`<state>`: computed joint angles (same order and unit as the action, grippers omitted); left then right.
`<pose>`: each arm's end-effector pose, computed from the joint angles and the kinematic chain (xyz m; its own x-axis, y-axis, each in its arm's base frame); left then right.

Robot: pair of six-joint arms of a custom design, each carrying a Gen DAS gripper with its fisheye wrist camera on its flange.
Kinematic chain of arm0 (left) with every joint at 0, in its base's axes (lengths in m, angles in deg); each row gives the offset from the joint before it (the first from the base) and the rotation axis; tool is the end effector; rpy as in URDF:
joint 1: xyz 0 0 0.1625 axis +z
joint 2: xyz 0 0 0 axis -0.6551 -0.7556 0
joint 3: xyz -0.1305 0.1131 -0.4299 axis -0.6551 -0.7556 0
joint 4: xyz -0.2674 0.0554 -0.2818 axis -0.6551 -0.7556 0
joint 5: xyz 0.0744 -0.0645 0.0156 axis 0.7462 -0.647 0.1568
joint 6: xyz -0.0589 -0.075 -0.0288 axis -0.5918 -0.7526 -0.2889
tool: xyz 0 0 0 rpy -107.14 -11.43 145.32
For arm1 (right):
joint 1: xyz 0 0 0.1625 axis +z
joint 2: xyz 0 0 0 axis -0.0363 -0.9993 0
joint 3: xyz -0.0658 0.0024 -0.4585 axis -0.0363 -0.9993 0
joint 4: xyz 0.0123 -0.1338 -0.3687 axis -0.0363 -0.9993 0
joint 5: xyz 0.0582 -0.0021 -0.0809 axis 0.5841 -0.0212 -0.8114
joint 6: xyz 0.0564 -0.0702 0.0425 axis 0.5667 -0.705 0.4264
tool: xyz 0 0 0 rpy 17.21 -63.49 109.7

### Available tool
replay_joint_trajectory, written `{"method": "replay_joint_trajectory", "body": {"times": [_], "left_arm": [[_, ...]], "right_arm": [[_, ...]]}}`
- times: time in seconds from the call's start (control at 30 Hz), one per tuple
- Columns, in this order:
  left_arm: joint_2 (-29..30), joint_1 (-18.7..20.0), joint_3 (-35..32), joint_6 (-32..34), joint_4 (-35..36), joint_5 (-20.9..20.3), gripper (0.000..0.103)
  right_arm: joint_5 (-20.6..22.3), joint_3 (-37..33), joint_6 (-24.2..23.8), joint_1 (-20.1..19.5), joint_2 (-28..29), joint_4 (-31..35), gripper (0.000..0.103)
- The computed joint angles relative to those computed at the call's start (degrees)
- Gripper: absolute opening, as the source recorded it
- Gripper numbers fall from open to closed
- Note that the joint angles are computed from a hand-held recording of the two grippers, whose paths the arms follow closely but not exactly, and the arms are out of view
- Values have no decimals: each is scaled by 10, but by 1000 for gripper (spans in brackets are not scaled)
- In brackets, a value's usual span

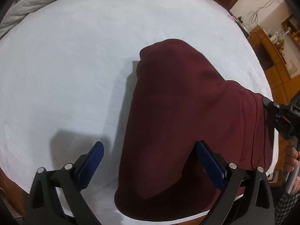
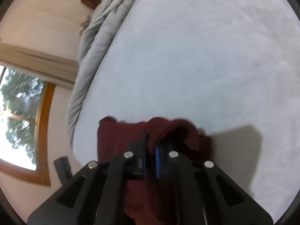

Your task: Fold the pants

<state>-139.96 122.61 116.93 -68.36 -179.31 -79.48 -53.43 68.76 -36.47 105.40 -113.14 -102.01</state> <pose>0.0920 -0.6111 0.3737 -0.8922 0.0273 -0.4508 0.1449 0.9627 -0.2283 0.2896 -0.7218 0.0711 -0.9894 0.1385 0.0438 0.1109 0.9153 -0.3873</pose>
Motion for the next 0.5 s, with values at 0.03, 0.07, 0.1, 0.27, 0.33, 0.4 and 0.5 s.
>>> {"method": "replay_joint_trajectory", "body": {"times": [0.03, 0.07, 0.1, 0.27, 0.33, 0.4, 0.5], "left_arm": [[-2, 5, -4, 6, 4, -3, 100], [-2, 4, -1, 7, -1, -1, 100], [-1, 2, 3, 8, -5, 5, 100], [-2, 6, 0, 15, 9, 9, 100], [-7, 5, -5, 17, 21, 8, 99], [-15, 3, -7, 23, 29, 3, 99], [-29, 6, -10, 27, 52, -10, 99]], "right_arm": [[-11, -2, 12, -3, 2, 8, 6], [-20, -6, 18, -5, 5, 18, 6], [-34, -7, 31, -8, 10, 32, 6], [18, 41, 29, -17, 1, -41, 20], [10, 62, 16, -8, -16, -51, 47], [12, 89, -1, 0, -32, -67, 49], [34, 132, 10, 4, -54, -83, 50]]}}
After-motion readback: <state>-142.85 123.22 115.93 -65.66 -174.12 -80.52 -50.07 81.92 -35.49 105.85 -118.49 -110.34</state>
